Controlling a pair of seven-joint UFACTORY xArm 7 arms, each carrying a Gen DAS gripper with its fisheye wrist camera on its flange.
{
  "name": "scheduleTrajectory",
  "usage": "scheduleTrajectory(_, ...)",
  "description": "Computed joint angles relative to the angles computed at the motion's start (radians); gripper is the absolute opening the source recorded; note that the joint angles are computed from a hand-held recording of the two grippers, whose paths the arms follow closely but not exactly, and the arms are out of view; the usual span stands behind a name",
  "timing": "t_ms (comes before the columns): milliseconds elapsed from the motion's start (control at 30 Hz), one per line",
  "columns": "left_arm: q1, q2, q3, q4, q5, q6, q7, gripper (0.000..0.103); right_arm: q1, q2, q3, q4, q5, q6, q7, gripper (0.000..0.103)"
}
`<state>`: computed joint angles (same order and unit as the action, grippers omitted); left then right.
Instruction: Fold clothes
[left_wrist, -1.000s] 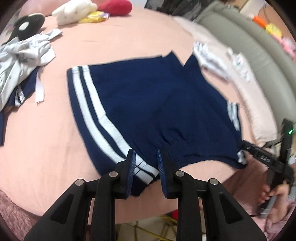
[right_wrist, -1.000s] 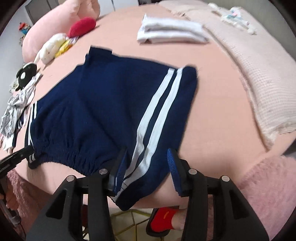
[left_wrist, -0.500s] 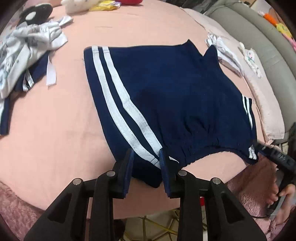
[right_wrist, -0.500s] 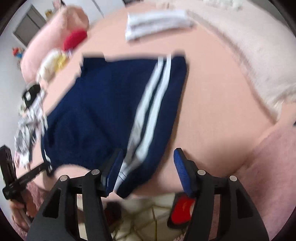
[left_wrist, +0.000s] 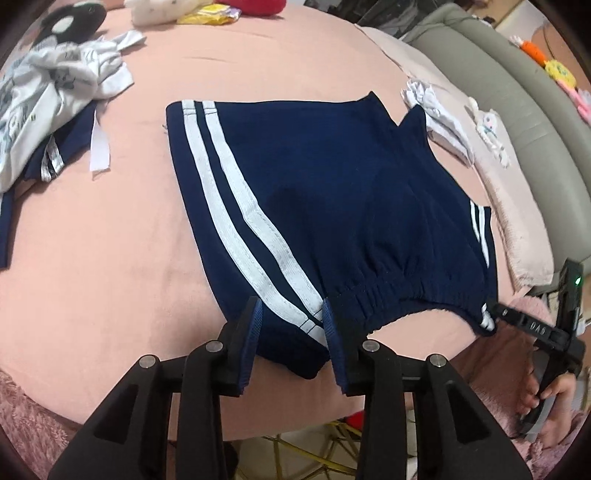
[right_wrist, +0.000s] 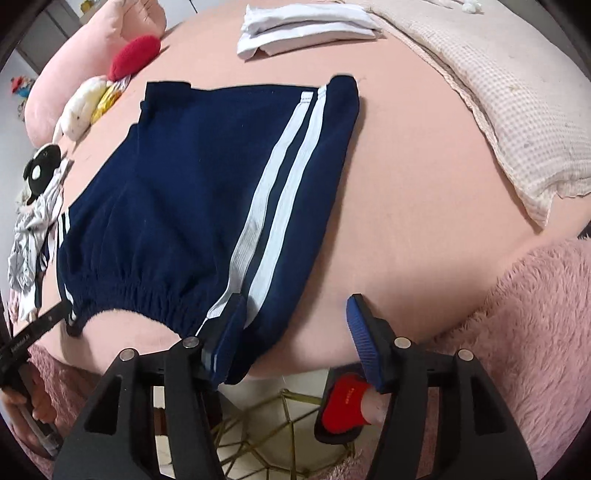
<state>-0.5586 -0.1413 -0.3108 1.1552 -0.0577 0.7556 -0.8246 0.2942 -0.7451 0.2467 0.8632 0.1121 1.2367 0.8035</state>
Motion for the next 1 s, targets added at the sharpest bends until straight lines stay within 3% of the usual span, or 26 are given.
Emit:
scheduleTrajectory(67, 0.000, 0.013, 0.001, -0.008, -0.010, -0.034, -0.003, 0.036, 0.010, -0.007, -0.010, -0.012, 0.025, -0.017, 0.001, 0.062)
scheduleTrajectory(100, -0.001, 0.018, 0.001, -0.006, -0.009, -0.040, -0.005, 0.036, 0.018, -0.008, -0.017, -0.020, 0.040, -0.037, -0.008, 0.054)
scheduleTrajectory(200, -0.003, 0.025, 0.002, 0.000, -0.006, -0.043, -0.009, 0.037, 0.048, -0.023, -0.040, -0.054, 0.097, -0.111, -0.040, 0.014)
scheduleTrajectory(233, -0.003, 0.025, 0.003, 0.000, -0.008, -0.046, -0.008, 0.037, 0.054, -0.025, -0.045, -0.057, 0.109, -0.123, -0.050, 0.009)
scheduleTrajectory(400, 0.003, -0.021, 0.015, -0.046, -0.043, -0.090, 0.000, 0.037, 0.058, 0.091, -0.076, 0.039, 0.129, -0.195, -0.137, 0.006)
scheduleTrajectory(533, 0.010, -0.006, 0.014, -0.039, -0.049, -0.146, -0.007, 0.038, 0.066, 0.365, -0.066, 0.286, 0.110, -0.291, -0.261, 0.006)
scheduleTrajectory(700, 0.013, -0.014, 0.022, -0.059, -0.076, -0.187, -0.013, 0.038, 0.126, 0.627, -0.006, 0.539, 0.100, -0.324, -0.342, 0.006)
scheduleTrajectory(800, 0.006, -0.033, 0.039, -0.100, -0.154, -0.242, 0.017, 0.038, 0.168, 0.742, 0.008, 0.587, 0.143, -0.347, -0.399, 0.006)
scheduleTrajectory(867, 0.004, -0.028, 0.042, -0.107, -0.175, -0.283, 0.041, 0.038, 0.190, 0.796, 0.015, 0.602, 0.134, -0.324, -0.381, 0.007)
scheduleTrajectory(933, -0.008, -0.017, 0.051, -0.112, -0.224, -0.337, 0.084, 0.038, 0.197, 0.785, 0.009, 0.569, 0.149, -0.325, -0.341, 0.011)
scheduleTrajectory(1000, -0.040, 0.003, 0.073, -0.117, -0.352, -0.412, 0.182, 0.038, 0.189, 0.725, -0.002, 0.504, 0.226, -0.389, -0.339, 0.018)
